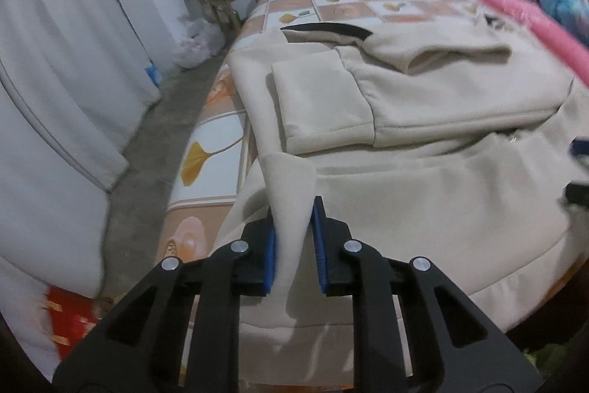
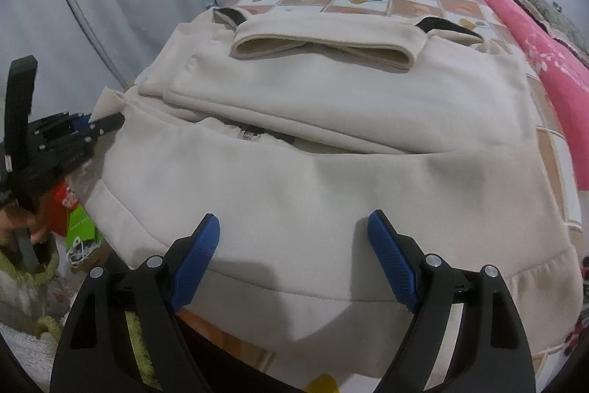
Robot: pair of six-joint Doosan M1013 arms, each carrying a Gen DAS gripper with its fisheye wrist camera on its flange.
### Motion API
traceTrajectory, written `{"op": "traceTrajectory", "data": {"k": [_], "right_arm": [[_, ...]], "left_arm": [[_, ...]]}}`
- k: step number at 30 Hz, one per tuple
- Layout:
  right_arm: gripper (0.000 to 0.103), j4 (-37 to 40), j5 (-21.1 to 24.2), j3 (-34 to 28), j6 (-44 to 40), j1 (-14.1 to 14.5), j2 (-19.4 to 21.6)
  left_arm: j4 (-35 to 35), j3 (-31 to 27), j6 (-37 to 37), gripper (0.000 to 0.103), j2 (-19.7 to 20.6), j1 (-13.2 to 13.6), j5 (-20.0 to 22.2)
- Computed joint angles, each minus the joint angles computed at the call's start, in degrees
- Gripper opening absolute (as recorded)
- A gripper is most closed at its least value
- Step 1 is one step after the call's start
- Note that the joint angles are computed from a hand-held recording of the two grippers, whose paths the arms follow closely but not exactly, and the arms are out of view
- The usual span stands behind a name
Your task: Fold large clothes
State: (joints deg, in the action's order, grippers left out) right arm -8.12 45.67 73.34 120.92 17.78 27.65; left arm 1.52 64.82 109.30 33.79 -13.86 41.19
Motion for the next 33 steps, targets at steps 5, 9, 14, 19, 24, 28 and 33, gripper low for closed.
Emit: {"op": "traceTrajectory", "data": {"k": [5,9,14,19,24,28,33], "right_arm": [[0.080,-4.9,0.4,0.5,3.6,0.4,-0.8],[0.080,-6.5,1.0,0.3,4.9,0.4,-0.7],[0.081,-5.7,2.8,-0.6,5.1,0.0,0.0],[0.089,-5.3,5.1,-1.3,5.9,-0.1,1.0],[0.093,-5.3,5.9,-1.9,5.2,-0.1,1.4],[0.094,-5.5,6.4,-2.2,5.2,0.0,1.6],[0.096,-6.1,7.5,-2.9,5.1,0.2,2.1]], "left_arm": [[4.0,-0.2,-4.3,0.017,0.1,-0.5,0.7],[5.2,-0.9,-6.1,0.017,0.4,-0.8,1.9],[6.0,-1.8,-7.0,0.017,0.9,-1.1,3.0],[5.4,-2.4,-7.0,0.017,1.1,-1.1,3.9],[5.6,-2.5,-7.1,0.018,1.3,-1.1,4.1],[5.5,-2.7,-7.2,0.018,1.3,-1.1,4.3],[5.7,-2.6,-7.1,0.018,1.3,-1.1,4.4]]}}
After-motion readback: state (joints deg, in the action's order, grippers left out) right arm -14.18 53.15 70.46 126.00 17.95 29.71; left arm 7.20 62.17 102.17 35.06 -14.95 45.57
